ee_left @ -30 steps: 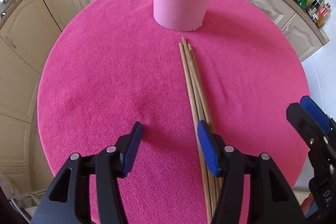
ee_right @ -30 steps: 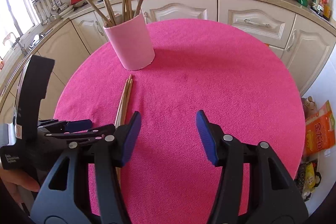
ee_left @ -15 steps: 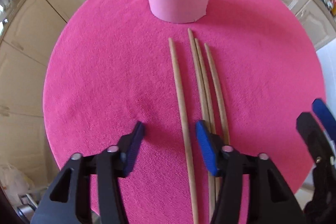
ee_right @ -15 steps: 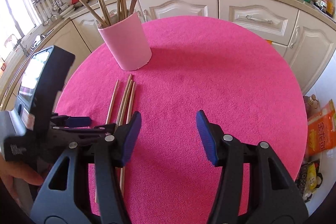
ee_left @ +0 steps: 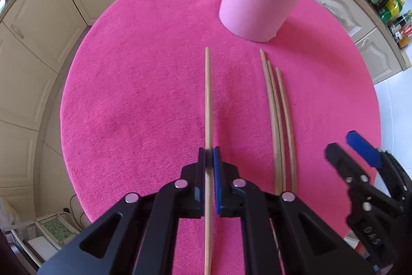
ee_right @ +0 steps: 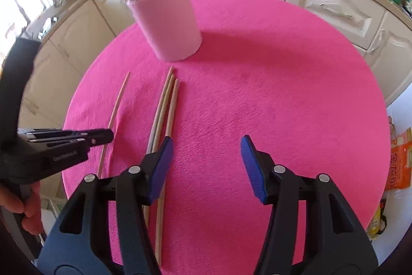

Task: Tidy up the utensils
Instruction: 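Close the right gripper on one loose wooden chopstick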

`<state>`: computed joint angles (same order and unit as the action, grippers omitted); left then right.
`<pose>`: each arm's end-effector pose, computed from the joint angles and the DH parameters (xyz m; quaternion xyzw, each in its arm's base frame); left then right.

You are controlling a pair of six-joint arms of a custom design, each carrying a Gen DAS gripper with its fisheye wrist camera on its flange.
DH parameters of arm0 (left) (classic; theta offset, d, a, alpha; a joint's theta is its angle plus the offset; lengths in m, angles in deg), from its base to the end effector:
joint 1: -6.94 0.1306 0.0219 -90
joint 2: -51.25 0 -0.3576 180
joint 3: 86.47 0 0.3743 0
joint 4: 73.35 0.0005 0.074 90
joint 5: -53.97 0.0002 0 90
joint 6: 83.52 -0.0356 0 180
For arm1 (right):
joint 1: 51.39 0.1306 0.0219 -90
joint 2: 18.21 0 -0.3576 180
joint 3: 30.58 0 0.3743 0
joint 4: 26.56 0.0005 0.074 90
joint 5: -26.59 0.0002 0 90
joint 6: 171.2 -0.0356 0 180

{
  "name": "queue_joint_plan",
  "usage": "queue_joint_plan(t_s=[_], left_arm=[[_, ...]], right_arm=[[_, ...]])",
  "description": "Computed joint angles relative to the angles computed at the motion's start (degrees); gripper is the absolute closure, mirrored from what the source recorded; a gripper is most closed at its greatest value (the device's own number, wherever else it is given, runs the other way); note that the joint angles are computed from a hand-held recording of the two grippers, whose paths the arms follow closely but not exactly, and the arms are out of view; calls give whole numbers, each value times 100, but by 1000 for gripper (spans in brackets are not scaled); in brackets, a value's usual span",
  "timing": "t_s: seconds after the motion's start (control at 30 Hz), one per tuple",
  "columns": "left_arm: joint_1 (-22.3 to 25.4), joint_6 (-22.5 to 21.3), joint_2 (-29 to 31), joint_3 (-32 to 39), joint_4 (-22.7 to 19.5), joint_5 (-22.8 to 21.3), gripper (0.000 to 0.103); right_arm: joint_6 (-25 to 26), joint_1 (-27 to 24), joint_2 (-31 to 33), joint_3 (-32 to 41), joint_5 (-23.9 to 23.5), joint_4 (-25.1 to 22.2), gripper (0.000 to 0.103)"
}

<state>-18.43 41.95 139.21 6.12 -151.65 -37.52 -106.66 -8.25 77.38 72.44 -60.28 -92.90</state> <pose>0.3732 -0.1765 0.4130 -0.0890 0.9858 -0.0608 0.1290 0.3550 0.3294 0.4410 -0.1408 0.9527 0.1292 0.2361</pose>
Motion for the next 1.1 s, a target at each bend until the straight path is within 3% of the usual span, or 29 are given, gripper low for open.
queue_joint_plan(t_s=[0.2, 0.37, 0.57, 0.73, 0.93, 1.1], left_arm=[[111, -27, -430, -311, 234, 85, 97], [237, -190, -606, -363, 319, 174, 97], [263, -260, -721, -376, 367, 239, 97], [335, -353, -774, -380, 375, 289, 97], [370, -478, -745, -268, 369, 283, 97], [357, -535, -752, -196, 432, 291, 97]], right_arm=[[155, 115, 539, 625, -143, -630, 51], [205, 148, 939, 1105, -194, -1159, 67], [313, 206, 1279, 1569, -117, -1566, 71], [414, 273, 1629, 2057, 46, -2065, 80], [485, 184, 1861, 2372, -63, -2368, 92], [440, -24, 1845, 2376, -447, -2399, 97]])
